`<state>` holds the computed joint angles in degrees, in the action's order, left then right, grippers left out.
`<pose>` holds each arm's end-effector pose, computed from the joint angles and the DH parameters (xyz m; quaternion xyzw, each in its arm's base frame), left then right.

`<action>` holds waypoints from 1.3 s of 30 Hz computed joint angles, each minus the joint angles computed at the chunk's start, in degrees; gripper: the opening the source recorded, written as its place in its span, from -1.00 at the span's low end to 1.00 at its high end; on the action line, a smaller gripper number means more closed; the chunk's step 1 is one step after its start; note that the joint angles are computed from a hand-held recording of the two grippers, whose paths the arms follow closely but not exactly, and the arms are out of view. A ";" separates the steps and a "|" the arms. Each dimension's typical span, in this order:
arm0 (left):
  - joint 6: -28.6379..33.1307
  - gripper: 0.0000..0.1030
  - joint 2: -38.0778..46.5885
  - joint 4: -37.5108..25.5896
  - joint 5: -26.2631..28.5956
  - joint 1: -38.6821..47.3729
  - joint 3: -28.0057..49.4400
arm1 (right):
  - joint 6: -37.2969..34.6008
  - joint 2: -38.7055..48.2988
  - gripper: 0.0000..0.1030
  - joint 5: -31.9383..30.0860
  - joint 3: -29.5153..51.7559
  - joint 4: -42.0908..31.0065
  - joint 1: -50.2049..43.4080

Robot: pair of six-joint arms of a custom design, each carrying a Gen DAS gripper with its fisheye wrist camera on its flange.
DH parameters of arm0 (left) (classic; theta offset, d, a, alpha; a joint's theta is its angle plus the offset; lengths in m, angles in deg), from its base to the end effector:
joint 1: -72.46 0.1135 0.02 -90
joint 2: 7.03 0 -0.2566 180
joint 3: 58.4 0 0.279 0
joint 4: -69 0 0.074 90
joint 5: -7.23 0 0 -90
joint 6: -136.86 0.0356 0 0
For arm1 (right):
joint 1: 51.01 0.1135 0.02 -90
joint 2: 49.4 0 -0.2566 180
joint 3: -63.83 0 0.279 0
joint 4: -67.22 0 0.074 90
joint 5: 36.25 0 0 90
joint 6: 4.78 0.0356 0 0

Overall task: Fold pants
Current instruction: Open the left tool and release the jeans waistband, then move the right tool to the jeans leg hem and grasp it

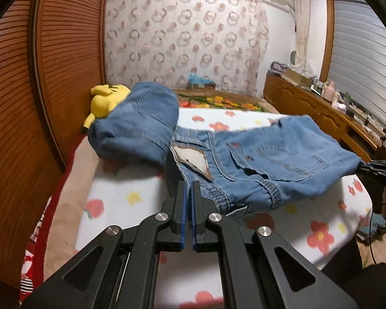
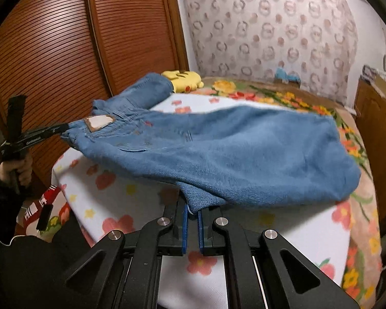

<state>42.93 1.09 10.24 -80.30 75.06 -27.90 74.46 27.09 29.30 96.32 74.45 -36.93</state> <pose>0.1121 0.0036 0.1910 -0.0411 0.8914 -0.0245 0.4507 0.2350 0.0741 0.1055 -0.2806 0.8329 0.2019 0.4322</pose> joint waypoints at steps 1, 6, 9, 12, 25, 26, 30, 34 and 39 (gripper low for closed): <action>-0.15 -0.93 -0.45 -0.61 -0.51 -0.93 -0.12 | -0.06 0.26 -0.89 -0.01 0.41 -0.54 -0.21; -0.54 -0.93 -2.10 -3.43 -2.23 -3.39 0.26 | 0.36 -1.20 -0.89 2.99 2.12 -4.79 1.27; -0.72 -0.92 -2.39 -4.05 -2.34 -3.38 0.78 | 0.47 -4.84 -0.89 1.78 0.71 -6.64 -0.11; 0.27 -0.66 -2.17 -4.13 -2.24 -2.57 1.23 | 0.54 -7.49 -0.82 1.10 -0.40 -7.65 -1.41; -5.09 0.53 9.24 5.36 -9.33 -16.13 3.56 | 1.74 -11.35 -0.53 0.02 -5.87 -2.11 -9.18; -5.72 0.53 10.73 6.60 -10.19 -17.49 3.69 | 1.85 -11.45 -0.49 0.02 -6.16 -1.66 -9.99; -7.76 0.53 17.29 11.59 -14.08 -22.91 4.86 | 2.73 -10.52 -0.34 1.20 -6.95 0.83 -11.76; -8.99 0.53 22.10 15.03 -16.85 -27.16 5.65 | 4.08 -7.68 -0.31 2.94 -6.77 3.79 -11.97; -10.24 0.53 28.67 19.27 -18.25 -30.01 6.77 | 5.49 -4.99 -0.26 4.32 -5.76 5.33 -12.66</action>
<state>32.69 29.76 29.52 -98.56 45.04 -21.13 79.95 22.09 33.62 90.55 79.78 -49.59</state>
